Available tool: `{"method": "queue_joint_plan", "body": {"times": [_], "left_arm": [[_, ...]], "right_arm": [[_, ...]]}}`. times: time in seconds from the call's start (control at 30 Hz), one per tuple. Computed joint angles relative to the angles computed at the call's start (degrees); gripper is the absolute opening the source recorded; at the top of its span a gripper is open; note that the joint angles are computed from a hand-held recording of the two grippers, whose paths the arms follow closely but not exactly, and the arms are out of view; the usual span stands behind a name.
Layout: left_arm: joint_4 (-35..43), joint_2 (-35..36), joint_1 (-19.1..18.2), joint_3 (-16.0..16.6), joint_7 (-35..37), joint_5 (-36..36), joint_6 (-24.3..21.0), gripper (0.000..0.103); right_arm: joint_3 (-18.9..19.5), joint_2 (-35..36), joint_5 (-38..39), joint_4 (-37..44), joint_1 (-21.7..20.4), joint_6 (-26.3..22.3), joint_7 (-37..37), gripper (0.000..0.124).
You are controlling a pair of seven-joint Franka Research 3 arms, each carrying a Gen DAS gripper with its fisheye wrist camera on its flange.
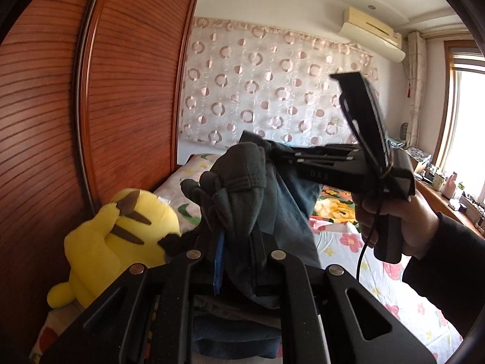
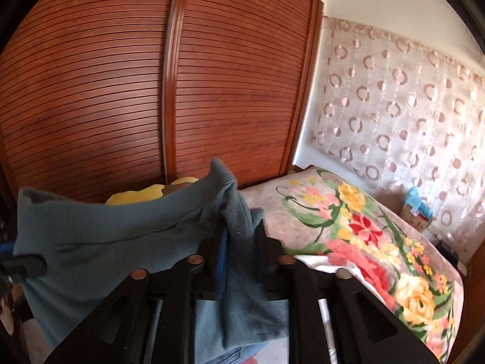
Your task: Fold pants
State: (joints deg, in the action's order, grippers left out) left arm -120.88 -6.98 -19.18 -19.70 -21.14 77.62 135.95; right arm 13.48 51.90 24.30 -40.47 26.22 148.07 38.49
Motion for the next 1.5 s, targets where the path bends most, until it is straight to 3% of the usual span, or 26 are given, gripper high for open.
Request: {"method": "queue_joint_plan", "body": {"times": [0.03, 0.07, 0.23, 0.53, 0.73, 0.83, 0.9, 0.97, 1.1, 1.2, 1.3, 1.5], "left_arm": [[-0.19, 0.22, -0.03, 0.08, 0.07, -0.79, 0.20, 0.013], [-0.18, 0.44, -0.10, 0.06, 0.29, -1.38, 0.01, 0.013], [-0.84, 0.58, -0.52, 0.09, -0.13, -2.66, -0.84, 0.016], [-1.63, -1.00, -1.36, -1.14, 1.22, -4.30, -5.23, 0.047], [-1.92, -2.47, -2.27, -2.43, 2.39, -5.21, -8.47, 0.049], [-1.67, -2.74, -2.74, -2.96, 3.46, -5.37, -9.02, 0.055], [-1.24, -2.65, -3.14, -3.35, 4.47, -5.23, -9.29, 0.062], [-0.96, -2.60, -3.52, -3.64, 5.13, -4.75, -9.22, 0.078], [0.01, -2.19, -4.27, -3.91, 7.15, -4.10, -7.66, 0.087], [2.24, -0.31, -5.22, -4.34, 10.74, -4.87, -8.07, 0.088], [4.68, 1.98, -6.57, -4.49, 12.63, -4.67, -9.43, 0.088], [9.54, 6.37, -9.26, -3.55, 12.56, -2.12, -7.52, 0.088]], "right_arm": [[0.63, -1.75, 1.22, -3.39, -0.78, 2.35, -0.69, 0.038], [1.69, -3.20, 2.61, -6.03, -1.81, 3.76, -1.87, 0.040], [3.33, -8.45, 6.98, -15.05, -5.89, 3.53, -4.63, 0.040], [4.14, -20.10, 15.34, -32.78, -10.19, 5.57, -6.61, 0.040], [4.66, -30.75, 24.40, -46.12, -11.81, 7.69, -12.96, 0.040], [4.17, -36.08, 30.85, -52.47, -12.29, 8.16, -17.03, 0.040], [3.30, -39.28, 34.12, -56.11, -12.06, 8.30, -19.29, 0.040], [2.20, -42.54, 37.21, -59.84, -11.55, 8.74, -21.18, 0.040], [-0.37, -48.58, 42.94, -66.61, -9.85, 9.88, -25.06, 0.040], [-2.69, -52.53, 46.51, -71.06, -8.25, 10.86, -26.84, 0.040], [-4.51, -56.89, 49.47, -76.14, -5.96, 15.21, -27.98, 0.041], [-8.65, -67.13, 60.08, -86.02, -1.53, 24.45, -32.55, 0.064]]}}
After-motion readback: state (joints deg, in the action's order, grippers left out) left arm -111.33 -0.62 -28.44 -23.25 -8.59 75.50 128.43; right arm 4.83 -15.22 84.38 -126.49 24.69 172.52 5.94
